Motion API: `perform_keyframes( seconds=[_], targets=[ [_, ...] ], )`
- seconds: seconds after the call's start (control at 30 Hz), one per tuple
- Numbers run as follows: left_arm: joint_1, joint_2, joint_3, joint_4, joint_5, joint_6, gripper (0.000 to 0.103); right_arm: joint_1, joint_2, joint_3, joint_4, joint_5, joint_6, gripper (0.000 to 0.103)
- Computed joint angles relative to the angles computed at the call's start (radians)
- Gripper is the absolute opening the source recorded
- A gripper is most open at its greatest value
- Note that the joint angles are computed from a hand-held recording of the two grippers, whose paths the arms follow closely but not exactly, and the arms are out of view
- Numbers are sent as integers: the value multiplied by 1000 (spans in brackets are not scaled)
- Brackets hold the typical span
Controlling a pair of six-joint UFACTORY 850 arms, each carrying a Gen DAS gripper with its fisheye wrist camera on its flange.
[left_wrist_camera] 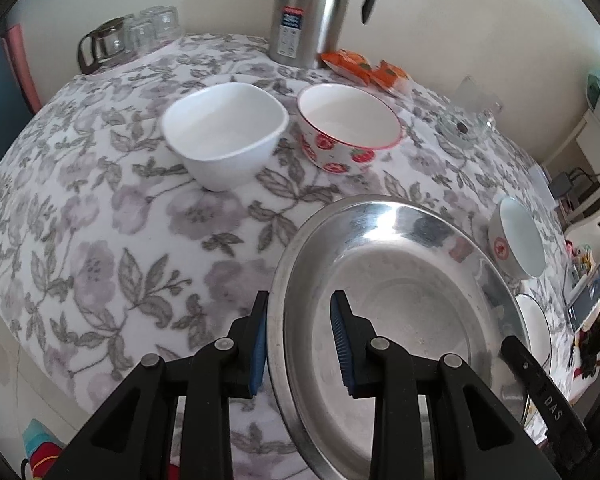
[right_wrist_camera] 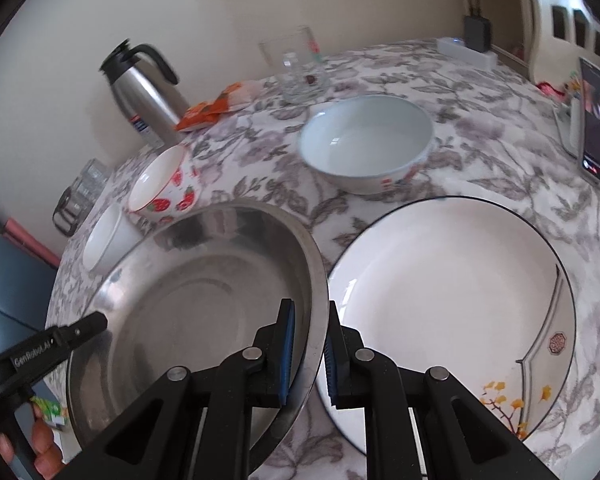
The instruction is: Organize plates and bowls
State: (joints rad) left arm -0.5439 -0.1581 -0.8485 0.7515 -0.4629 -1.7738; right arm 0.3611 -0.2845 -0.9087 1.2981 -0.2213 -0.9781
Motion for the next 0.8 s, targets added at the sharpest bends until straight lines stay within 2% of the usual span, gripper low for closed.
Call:
perform_keyframes(
  seconds=[0.1, 0.3, 0.4, 0.47, 0.63, 0.73, 0.8],
  targets=[
    [-1, -22, -18, -7, -5, 12, 31, -9, -10, -4, 13, -8, 6, 14],
    [17, -49, -31, -46, -1, 52, 31, 15, -10, -9, -49, 45, 33, 15],
    [29, -50, -26, -45, 29, 38, 31, 20, -12, -10, 5, 70, -34, 15],
    [29, -55, -32, -35, 23, 29, 31, 20, -18, -15, 35, 70, -62, 15],
    [37, -76, -45, -58, 21, 64, 31, 21, -45, -34, -5, 78, -21, 15],
    [47, -93, -55, -86, 20, 101, 31, 21, -49, -36, 95, 84, -122, 14],
    [46, -96, -59, -77, 17, 97, 31, 23, -52, -40, 75, 90, -104, 14]
  ],
)
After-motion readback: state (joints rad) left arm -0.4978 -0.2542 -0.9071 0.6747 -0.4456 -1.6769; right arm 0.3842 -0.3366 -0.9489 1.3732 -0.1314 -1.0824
